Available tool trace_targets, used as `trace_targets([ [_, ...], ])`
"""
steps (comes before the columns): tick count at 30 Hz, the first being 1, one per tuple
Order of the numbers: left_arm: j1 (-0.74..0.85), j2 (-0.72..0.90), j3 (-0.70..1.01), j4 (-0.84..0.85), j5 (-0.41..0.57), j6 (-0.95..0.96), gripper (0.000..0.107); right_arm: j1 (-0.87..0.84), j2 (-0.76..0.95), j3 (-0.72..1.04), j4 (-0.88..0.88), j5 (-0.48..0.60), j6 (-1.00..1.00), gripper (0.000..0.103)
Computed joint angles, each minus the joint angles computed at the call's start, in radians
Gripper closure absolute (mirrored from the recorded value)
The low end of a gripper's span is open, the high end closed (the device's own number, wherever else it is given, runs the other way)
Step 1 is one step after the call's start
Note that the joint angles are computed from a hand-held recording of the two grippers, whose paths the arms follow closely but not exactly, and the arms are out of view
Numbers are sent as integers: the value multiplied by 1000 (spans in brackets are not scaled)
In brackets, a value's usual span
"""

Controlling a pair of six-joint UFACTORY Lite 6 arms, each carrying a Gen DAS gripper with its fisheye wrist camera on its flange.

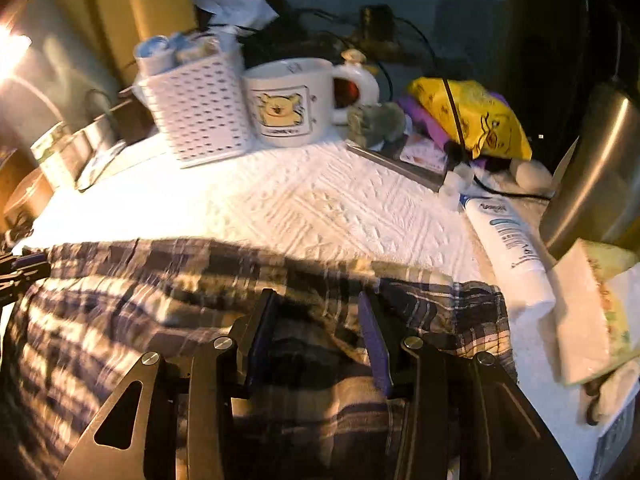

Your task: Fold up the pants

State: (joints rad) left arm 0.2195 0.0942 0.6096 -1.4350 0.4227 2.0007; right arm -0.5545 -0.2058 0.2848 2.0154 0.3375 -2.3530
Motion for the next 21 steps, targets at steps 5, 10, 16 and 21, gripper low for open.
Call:
trace_targets([
  [5,-26,68,63,-78,-32,54,78,35,111,65,161,0,-118,59],
  [10,14,36,53,-56,-39,41,78,30,126,77,145,4,-100,59],
  [16,144,-31,19,-22,-5,66,34,10,33,36,34,-3,23,59],
  [21,209,20,28,-36,10,120,35,-73,-127,-15,-275,7,304,45],
])
